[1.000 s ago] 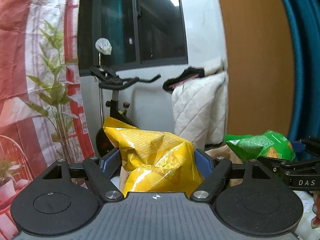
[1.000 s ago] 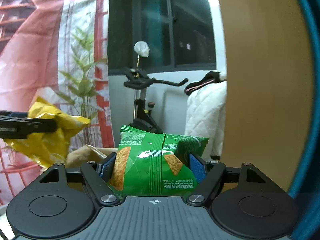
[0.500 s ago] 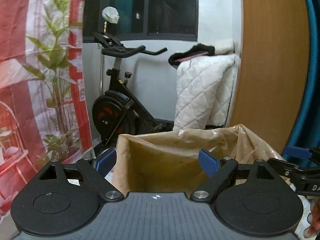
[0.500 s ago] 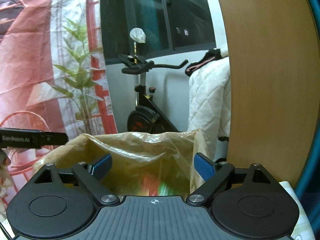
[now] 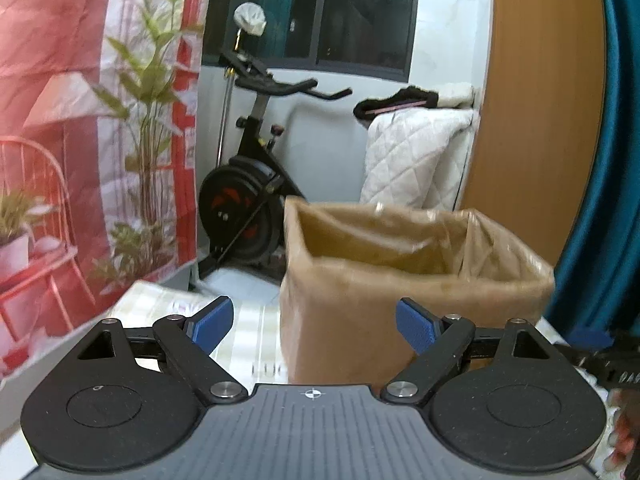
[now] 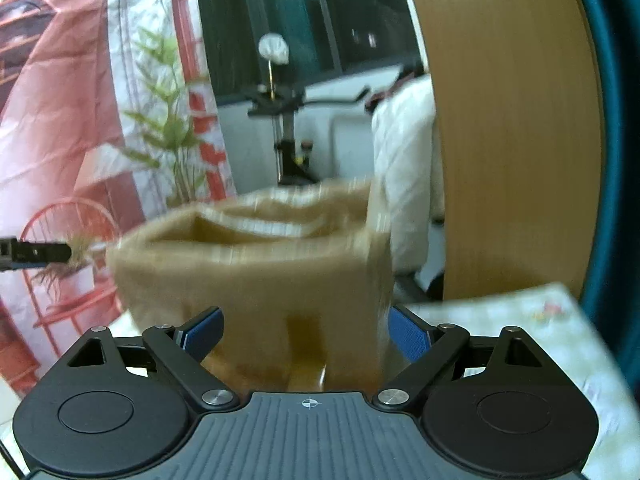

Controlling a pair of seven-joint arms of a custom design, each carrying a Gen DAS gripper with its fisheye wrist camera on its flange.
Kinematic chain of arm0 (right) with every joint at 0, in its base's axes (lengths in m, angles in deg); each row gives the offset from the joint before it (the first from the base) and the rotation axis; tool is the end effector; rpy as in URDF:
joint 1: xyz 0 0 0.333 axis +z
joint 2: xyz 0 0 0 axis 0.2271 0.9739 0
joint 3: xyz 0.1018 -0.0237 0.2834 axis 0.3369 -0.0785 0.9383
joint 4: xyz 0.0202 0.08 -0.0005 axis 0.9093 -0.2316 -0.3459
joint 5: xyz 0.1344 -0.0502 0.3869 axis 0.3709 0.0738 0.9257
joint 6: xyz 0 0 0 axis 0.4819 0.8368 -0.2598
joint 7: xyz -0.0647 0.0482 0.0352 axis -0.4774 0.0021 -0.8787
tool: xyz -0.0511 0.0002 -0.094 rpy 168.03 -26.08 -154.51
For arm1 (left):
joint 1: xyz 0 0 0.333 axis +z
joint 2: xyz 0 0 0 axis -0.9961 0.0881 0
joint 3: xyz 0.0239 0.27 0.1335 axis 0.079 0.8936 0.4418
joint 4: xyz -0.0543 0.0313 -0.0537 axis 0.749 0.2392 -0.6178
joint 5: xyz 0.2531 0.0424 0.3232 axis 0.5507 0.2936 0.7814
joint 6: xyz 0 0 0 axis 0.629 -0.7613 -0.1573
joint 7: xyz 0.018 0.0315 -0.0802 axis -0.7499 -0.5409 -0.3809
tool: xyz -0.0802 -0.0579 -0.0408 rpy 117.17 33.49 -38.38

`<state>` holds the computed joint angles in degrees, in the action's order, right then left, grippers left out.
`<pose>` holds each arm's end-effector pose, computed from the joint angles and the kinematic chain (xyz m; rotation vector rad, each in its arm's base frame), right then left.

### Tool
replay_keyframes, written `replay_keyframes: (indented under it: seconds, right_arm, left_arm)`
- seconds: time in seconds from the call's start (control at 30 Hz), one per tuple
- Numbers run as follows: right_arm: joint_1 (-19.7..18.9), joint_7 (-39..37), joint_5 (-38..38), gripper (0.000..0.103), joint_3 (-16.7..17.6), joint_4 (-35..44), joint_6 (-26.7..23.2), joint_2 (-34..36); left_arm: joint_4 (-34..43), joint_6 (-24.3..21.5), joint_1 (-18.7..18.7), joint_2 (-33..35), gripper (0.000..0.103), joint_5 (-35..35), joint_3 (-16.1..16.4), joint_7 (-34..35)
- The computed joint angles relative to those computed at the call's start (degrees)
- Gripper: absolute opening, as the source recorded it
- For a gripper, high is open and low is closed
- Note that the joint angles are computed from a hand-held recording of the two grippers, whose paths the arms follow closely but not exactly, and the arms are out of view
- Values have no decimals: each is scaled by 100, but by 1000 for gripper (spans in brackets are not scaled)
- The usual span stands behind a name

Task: Organize snacks
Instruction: 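Grasp the wrapped bread packet with the left tool while the right tool reaches the orange bag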

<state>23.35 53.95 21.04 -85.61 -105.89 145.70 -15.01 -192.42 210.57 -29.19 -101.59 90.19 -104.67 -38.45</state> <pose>0.6077 0.1132 0.4265 -1.7613 1.0329 -0.3609 0.4915 -0.1191 0.4637 -1.7983 1.1595 -0.8257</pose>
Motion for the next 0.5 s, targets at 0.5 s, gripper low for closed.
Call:
replay_keyframes:
  seconds: [0.5]
  right_arm:
    - [266, -113, 39, 87, 20, -1162, 273, -431]
  left_arm:
    - [-720, 50, -921, 321, 86, -232, 69, -642]
